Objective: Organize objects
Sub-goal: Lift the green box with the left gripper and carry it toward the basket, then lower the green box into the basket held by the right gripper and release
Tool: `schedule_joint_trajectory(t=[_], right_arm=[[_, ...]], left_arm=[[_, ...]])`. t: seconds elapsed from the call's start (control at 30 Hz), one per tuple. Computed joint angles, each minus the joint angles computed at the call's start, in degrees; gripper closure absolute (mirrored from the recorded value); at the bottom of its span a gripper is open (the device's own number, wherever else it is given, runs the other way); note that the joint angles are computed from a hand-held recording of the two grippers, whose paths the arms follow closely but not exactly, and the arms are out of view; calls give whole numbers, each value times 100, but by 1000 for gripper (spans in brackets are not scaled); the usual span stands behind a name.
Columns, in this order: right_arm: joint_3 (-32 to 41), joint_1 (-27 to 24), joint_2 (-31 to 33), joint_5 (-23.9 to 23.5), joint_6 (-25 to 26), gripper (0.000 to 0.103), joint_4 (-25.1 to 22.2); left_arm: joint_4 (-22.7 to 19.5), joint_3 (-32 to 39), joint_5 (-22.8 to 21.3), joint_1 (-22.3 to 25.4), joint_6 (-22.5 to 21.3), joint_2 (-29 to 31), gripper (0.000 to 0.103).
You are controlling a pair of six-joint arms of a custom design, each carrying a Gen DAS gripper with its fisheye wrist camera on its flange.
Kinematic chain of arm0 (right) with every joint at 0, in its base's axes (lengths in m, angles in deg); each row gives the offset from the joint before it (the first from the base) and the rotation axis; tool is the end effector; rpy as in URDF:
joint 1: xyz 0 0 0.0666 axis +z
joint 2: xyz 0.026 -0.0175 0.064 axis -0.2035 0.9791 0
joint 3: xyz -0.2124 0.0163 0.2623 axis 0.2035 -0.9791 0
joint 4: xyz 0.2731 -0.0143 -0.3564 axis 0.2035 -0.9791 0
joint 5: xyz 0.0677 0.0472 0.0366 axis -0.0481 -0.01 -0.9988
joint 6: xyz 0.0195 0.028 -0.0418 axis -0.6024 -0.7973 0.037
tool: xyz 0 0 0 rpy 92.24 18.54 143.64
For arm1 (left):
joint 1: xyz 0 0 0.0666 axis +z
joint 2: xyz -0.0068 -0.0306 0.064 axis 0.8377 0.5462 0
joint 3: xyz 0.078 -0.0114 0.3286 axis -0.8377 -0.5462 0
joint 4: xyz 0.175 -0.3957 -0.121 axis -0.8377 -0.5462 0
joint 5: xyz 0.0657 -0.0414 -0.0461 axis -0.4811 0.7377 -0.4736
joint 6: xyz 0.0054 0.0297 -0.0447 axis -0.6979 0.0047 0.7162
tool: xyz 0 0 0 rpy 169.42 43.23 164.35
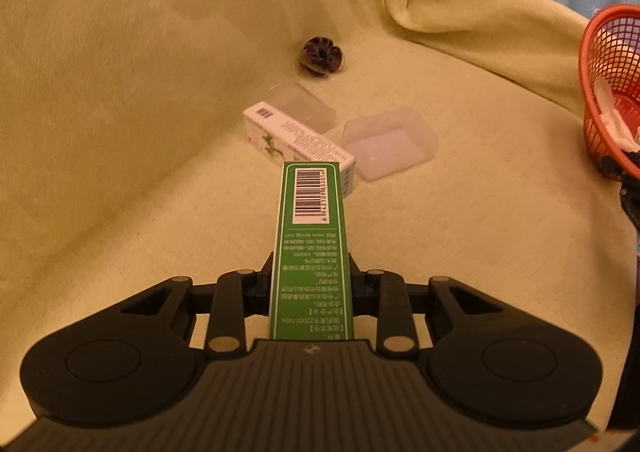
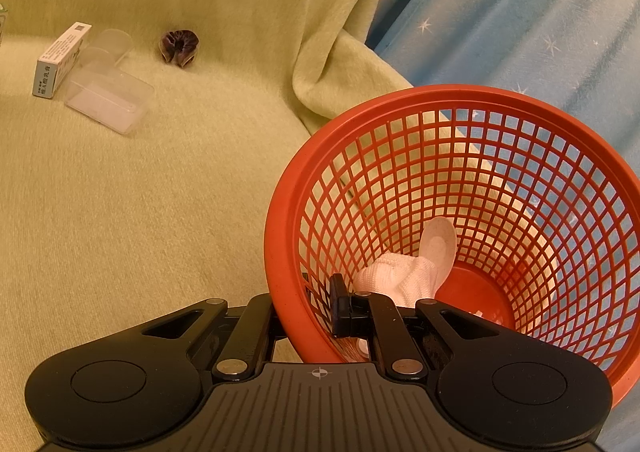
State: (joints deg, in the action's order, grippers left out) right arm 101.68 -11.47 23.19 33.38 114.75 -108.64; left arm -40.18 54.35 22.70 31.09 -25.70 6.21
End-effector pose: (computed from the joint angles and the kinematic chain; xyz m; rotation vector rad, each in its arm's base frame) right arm 0.4306 0.0065 0.5807 -0.9055 1.9572 -0.3118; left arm 0.4971 -0.2320 0.6011 0.2387 2.4642 0.0133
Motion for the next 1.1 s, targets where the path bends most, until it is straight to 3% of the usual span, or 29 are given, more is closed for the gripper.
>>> schedule_joint_trajectory(t=[0.73, 1.1], right_arm=[[-9, 1, -6, -18, 13, 97, 0], [3, -6, 2, -31, 25, 97, -5]], left_arm=[[-105, 1103, 306, -192, -193, 618, 78], [100, 1324, 645, -229, -190, 645, 78]])
